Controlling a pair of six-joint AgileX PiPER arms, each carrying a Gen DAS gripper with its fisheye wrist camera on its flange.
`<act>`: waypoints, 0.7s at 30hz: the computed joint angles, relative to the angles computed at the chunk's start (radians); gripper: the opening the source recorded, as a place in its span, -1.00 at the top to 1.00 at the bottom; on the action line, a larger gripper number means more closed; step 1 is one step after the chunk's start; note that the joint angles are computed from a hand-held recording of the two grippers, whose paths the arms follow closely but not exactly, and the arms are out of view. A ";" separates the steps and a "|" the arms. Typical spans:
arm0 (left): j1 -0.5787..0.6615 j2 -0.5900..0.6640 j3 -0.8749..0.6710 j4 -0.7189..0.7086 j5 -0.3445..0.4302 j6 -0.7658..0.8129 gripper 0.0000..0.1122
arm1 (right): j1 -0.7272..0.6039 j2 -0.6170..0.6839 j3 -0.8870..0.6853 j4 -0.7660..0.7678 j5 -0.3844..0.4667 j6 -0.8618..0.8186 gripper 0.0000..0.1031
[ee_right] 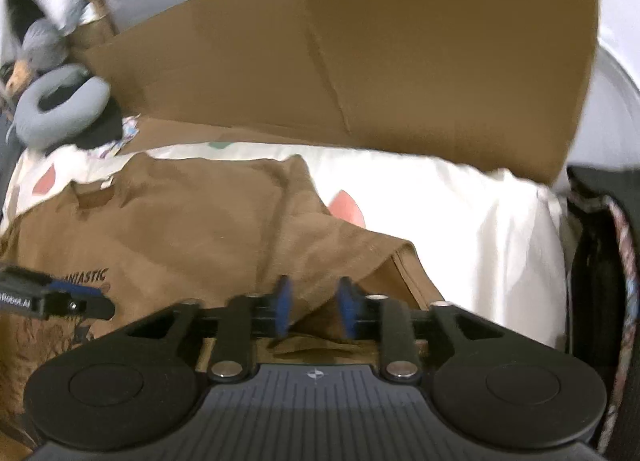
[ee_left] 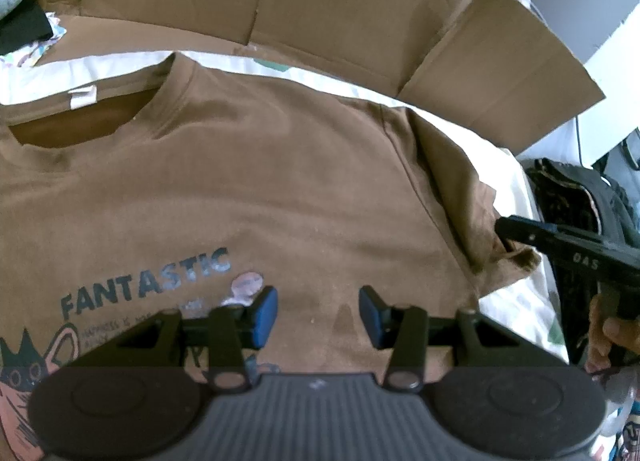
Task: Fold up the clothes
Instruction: 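Grasp the brown T-shirt side with the right tool and fold it inward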
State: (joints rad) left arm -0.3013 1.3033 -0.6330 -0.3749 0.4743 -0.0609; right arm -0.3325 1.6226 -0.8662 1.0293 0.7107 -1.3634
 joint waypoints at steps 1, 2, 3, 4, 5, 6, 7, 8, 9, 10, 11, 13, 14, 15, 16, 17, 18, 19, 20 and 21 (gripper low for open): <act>0.000 0.002 0.000 0.000 -0.001 0.000 0.14 | -0.006 0.020 -0.010 0.001 0.010 0.014 0.32; -0.001 0.004 -0.001 -0.001 -0.002 0.001 0.14 | -0.012 0.039 -0.019 -0.001 0.019 0.037 0.32; -0.002 0.006 -0.002 -0.004 -0.001 0.004 0.14 | -0.016 0.058 -0.029 -0.001 0.024 0.061 0.32; -0.002 0.007 -0.002 -0.008 -0.001 0.009 0.14 | -0.020 0.075 -0.039 0.000 0.030 0.084 0.32; -0.002 0.009 -0.003 -0.012 0.000 0.013 0.14 | -0.025 0.090 -0.047 0.007 0.039 0.096 0.32; -0.001 0.010 -0.003 -0.015 0.000 0.017 0.14 | -0.031 0.105 -0.056 0.014 0.053 0.104 0.32; -0.002 0.012 -0.004 -0.016 0.000 0.019 0.14 | -0.035 0.118 -0.064 0.020 0.066 0.114 0.32; -0.002 0.013 -0.005 -0.016 0.000 0.019 0.14 | -0.037 0.128 -0.071 0.020 0.075 0.127 0.32; -0.003 0.015 -0.006 -0.017 0.000 0.020 0.14 | -0.036 0.138 -0.079 0.015 0.084 0.141 0.32; -0.002 0.016 -0.006 -0.019 0.001 0.022 0.14 | -0.035 0.148 -0.087 0.010 0.093 0.154 0.32; -0.001 0.017 -0.007 -0.020 0.001 0.023 0.14 | -0.033 0.156 -0.093 0.007 0.101 0.164 0.32; -0.003 0.017 -0.006 -0.020 0.000 0.022 0.14 | -0.028 0.166 -0.097 0.010 0.115 0.173 0.32; -0.004 0.017 -0.006 -0.019 -0.001 0.022 0.14 | -0.025 0.168 -0.098 0.011 0.117 0.175 0.33; -0.004 0.017 -0.005 -0.019 -0.001 0.021 0.14 | -0.022 0.168 -0.099 0.014 0.116 0.173 0.36; -0.005 0.017 -0.004 -0.019 -0.002 0.021 0.14 | -0.019 0.169 -0.099 0.018 0.113 0.169 0.51; -0.005 0.017 -0.003 -0.019 -0.002 0.020 0.14 | -0.017 0.169 -0.100 0.024 0.108 0.162 0.68; -0.006 0.017 -0.002 -0.018 -0.003 0.019 0.14 | -0.016 0.166 -0.101 0.030 0.104 0.158 0.73; -0.007 0.017 0.000 -0.017 -0.004 0.017 0.14 | -0.018 0.165 -0.104 0.034 0.103 0.157 0.75; -0.008 0.016 0.002 -0.016 -0.005 0.017 0.14 | -0.018 0.167 -0.110 0.034 0.101 0.158 0.75; -0.009 0.016 0.003 -0.016 -0.006 0.016 0.14 | -0.017 0.170 -0.117 0.033 0.099 0.160 0.75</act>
State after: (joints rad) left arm -0.3104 1.3197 -0.6297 -0.3906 0.4686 -0.0452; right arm -0.3500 1.7928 -0.9837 1.0625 0.8102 -1.2033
